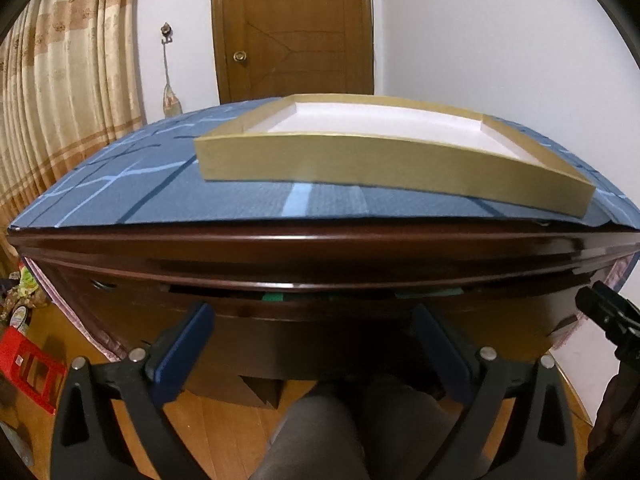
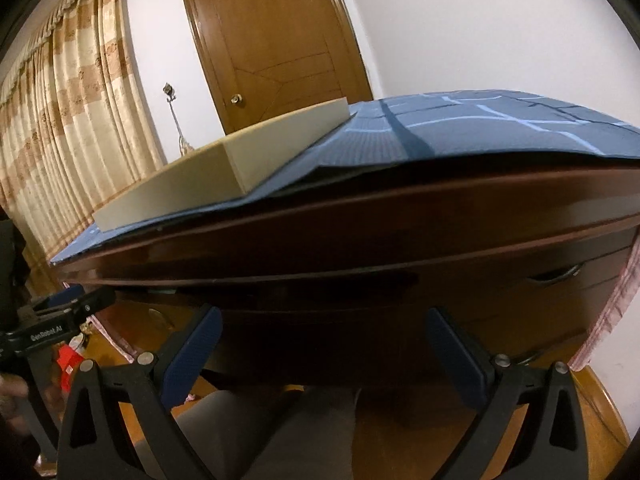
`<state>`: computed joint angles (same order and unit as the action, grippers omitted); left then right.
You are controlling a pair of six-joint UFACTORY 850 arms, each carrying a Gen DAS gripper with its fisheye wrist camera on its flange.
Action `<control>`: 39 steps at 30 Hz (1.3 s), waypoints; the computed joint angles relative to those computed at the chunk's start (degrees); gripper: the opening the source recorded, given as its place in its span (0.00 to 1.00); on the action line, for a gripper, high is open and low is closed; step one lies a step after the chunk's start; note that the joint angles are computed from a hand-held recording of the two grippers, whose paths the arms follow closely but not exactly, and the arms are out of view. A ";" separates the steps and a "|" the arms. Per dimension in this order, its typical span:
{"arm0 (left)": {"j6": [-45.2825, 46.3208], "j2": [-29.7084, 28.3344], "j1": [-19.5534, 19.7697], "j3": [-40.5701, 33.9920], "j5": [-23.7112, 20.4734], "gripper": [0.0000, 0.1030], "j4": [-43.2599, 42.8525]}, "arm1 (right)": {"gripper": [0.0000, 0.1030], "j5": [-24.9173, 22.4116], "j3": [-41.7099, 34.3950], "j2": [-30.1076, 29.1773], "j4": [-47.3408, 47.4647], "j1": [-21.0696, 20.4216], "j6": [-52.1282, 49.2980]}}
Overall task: Take underwear out of drawer
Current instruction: 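Pull the top dresser drawer open toward the tools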
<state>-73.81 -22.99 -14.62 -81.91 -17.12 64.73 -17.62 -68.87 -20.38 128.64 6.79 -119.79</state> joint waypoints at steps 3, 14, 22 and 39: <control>0.33 -0.57 -0.30 -0.48 0.93 0.97 -0.69 | 1.00 -0.94 -1.11 -1.14 -2.29 -0.48 3.19; 6.77 -3.81 -1.03 -3.99 -1.08 0.97 -6.89 | 1.00 -1.63 -7.76 -6.64 -21.38 -1.40 21.09; 9.68 -4.53 -0.75 -4.51 -0.04 0.96 -10.36 | 0.99 -3.52 -10.61 -8.50 -27.18 -1.00 26.00; 26.60 -6.89 -0.62 -7.34 -1.26 0.98 -27.72 | 0.99 -1.71 -10.61 -8.12 -31.63 -0.87 31.67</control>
<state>-47.22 -29.88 -15.23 -89.24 -18.38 37.01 -19.33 -79.47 -28.50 97.01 5.93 -88.12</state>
